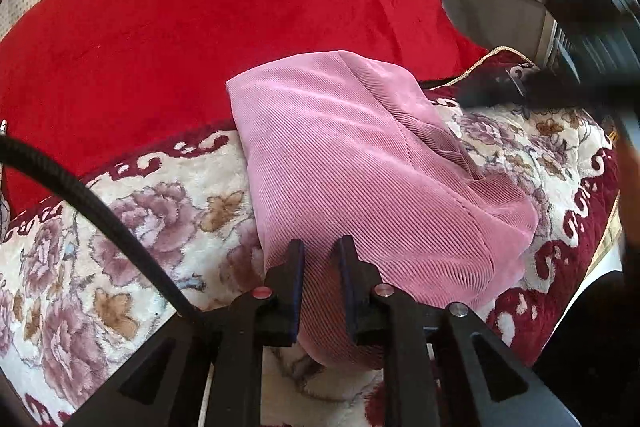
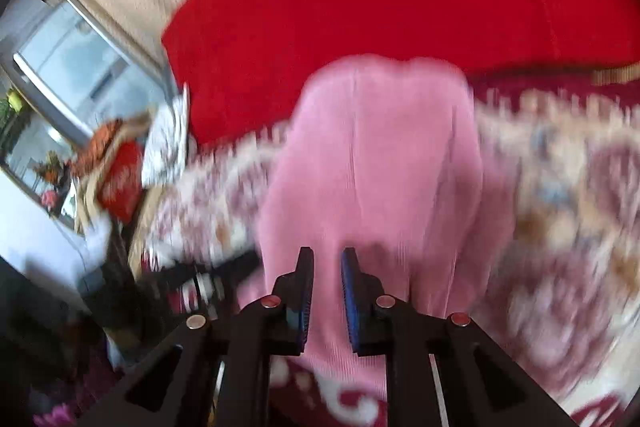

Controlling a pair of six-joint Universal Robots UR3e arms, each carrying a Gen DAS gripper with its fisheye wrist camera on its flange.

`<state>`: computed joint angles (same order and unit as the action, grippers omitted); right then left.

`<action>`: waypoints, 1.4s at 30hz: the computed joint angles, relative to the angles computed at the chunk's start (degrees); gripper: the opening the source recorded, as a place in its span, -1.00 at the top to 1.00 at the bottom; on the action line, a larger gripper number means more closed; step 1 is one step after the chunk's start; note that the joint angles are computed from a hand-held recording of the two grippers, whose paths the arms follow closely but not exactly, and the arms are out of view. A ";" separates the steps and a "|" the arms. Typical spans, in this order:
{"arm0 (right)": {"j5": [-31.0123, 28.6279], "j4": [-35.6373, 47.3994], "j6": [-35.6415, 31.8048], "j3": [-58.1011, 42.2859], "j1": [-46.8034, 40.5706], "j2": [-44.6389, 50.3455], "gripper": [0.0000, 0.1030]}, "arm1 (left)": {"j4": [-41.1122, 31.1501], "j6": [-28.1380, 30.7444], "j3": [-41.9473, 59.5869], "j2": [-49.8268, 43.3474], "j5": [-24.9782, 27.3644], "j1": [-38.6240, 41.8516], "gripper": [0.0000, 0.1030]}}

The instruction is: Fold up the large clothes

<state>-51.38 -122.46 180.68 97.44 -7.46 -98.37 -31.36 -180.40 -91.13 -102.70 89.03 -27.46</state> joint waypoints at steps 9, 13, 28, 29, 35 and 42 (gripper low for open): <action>-15.91 2.01 10.39 -33.12 8.96 37.31 0.71 | 1.23 -0.11 -0.13 -0.09 1.77 -0.81 0.59; -11.28 -7.64 12.35 -17.34 5.07 29.20 0.73 | 1.97 -0.25 0.16 -0.67 4.17 -2.37 0.54; -11.17 -9.28 7.94 9.18 4.42 -2.55 0.63 | -2.47 -2.69 6.52 -4.99 18.50 -8.39 0.54; -13.53 -10.36 8.72 10.60 6.16 -2.40 0.63 | -2.87 -3.01 6.93 -5.25 19.19 -8.66 0.54; -18.40 -14.86 10.85 14.90 9.90 -1.66 0.62 | -7.46 -6.88 10.25 -6.15 24.30 -11.09 0.39; -16.59 -7.51 8.79 15.77 7.72 -9.36 0.61 | -6.40 -12.74 1.65 3.88 16.15 -6.28 -0.20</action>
